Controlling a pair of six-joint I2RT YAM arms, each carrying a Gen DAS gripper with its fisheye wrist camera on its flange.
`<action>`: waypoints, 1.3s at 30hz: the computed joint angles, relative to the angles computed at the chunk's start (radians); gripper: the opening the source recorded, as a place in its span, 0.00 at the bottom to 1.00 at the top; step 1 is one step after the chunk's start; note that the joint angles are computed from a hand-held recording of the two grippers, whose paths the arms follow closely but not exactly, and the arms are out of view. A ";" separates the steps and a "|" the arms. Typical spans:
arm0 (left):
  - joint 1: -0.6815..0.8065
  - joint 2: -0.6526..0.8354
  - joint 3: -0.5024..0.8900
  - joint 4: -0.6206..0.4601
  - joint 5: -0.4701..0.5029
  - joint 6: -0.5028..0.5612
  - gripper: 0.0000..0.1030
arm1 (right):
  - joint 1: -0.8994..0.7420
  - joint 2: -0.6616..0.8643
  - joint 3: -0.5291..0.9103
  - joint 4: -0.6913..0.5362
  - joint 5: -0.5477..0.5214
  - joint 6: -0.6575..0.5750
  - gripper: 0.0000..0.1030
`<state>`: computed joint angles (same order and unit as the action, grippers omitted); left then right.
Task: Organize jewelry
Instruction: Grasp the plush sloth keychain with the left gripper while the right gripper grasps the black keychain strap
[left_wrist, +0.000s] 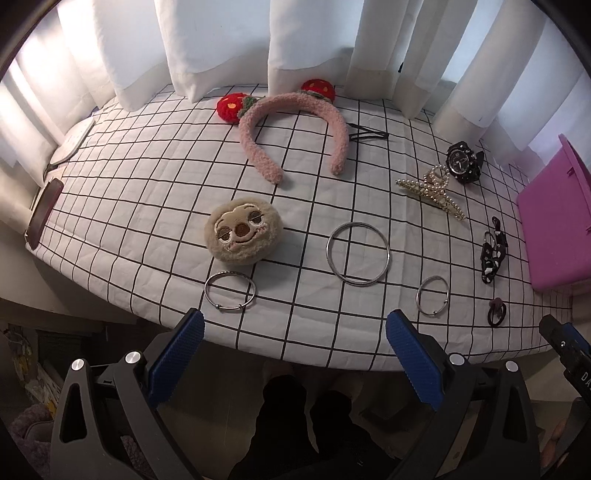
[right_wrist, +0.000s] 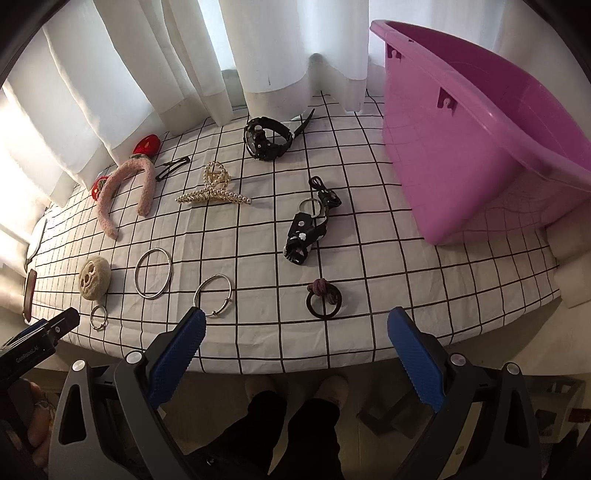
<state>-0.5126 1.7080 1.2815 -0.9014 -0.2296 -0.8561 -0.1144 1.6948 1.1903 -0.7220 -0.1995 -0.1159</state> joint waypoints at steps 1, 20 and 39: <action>0.016 -0.020 -0.045 0.033 0.006 -0.006 0.94 | -0.003 0.018 -0.002 0.010 -0.004 0.004 0.92; 0.224 0.072 -0.238 0.360 -0.024 0.100 0.94 | 0.031 0.318 0.084 0.210 0.106 0.040 0.92; 0.231 0.243 -0.136 0.422 -0.015 0.180 0.94 | 0.059 0.517 0.265 0.231 0.191 0.123 0.92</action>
